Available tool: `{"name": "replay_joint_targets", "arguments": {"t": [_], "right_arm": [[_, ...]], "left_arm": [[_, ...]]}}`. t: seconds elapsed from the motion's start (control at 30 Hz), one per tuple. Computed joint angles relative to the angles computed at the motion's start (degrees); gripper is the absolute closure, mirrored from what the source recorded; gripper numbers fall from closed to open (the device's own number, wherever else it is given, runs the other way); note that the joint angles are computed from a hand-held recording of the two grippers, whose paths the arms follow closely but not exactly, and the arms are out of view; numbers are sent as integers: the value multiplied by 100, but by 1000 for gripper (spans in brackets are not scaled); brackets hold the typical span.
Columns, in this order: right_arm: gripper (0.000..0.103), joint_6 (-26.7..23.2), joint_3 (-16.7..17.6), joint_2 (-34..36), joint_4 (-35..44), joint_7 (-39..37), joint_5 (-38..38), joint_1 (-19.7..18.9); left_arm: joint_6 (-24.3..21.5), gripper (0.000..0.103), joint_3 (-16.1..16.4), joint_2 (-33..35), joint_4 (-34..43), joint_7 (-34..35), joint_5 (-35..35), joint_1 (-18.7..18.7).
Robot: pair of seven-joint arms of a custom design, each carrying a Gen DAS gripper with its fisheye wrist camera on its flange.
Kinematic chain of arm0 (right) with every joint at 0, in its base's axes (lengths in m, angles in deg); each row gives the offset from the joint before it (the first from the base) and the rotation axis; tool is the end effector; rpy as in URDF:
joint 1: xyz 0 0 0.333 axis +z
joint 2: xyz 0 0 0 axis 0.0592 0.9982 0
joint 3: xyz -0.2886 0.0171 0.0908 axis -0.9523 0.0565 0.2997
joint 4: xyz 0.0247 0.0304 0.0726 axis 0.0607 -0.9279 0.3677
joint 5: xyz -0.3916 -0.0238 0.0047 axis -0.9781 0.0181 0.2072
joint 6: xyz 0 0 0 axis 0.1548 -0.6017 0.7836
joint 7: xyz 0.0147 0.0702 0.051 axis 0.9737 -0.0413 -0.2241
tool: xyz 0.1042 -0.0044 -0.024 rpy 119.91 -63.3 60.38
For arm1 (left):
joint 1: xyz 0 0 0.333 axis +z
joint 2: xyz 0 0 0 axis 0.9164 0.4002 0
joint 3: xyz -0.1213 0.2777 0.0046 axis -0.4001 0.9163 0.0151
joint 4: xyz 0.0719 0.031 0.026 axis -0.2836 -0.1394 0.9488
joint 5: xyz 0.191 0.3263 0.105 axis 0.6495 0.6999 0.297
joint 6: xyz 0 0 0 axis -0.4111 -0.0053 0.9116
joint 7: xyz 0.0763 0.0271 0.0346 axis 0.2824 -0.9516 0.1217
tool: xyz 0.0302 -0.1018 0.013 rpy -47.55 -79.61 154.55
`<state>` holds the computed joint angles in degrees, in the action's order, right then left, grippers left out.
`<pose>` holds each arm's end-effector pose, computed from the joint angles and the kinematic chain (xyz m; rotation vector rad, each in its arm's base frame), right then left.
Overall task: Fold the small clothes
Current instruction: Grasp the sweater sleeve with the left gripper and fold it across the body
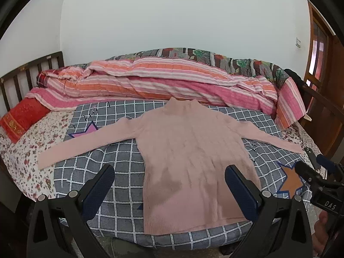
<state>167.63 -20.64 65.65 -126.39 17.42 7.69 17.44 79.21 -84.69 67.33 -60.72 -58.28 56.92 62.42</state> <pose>0.5513 0.1209 0.5586 -1.8892 1.1938 -0.6141 0.4654 -0.1603 0.5764 -1.9652 1.1993 -0.7087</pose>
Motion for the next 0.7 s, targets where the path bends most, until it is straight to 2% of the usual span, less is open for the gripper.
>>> {"name": "replay_joint_targets", "arguments": {"t": [0.1, 0.17, 0.23, 0.3, 0.47, 0.57, 0.63, 0.7], "right_arm": [[0, 190, 27, 217, 102, -73, -2, 33], [0, 207, 6, 404, 225, -570, 385, 114], [0, 218, 18, 644, 399, -1614, 1249, 188], [0, 194, 93, 886, 585, -2222, 1800, 162], [0, -14, 183, 1526, 1092, -1666, 1395, 35], [0, -18, 200, 1932, 1447, -1204, 989, 7], [0, -48, 239, 2187, 1704, -980, 805, -41], [0, -123, 253, 2442, 1989, -727, 610, -77]], "left_arm": [[334, 0, 141, 73, -166, -40, 7, 87], [699, 0, 246, 95, -349, -89, 40, 177], [1010, 0, 284, 120, -527, -294, 161, 350], [1278, 0, 418, 196, -699, -377, 83, 465], [1724, 9, 538, 337, -1022, -785, 174, 904], [2330, 10, 613, 354, -1300, -1337, 561, 1366], [2399, 10, 665, 409, -1372, -1540, 676, 1619], [2508, 14, 618, 474, -1410, -2109, 1055, 1996]]}}
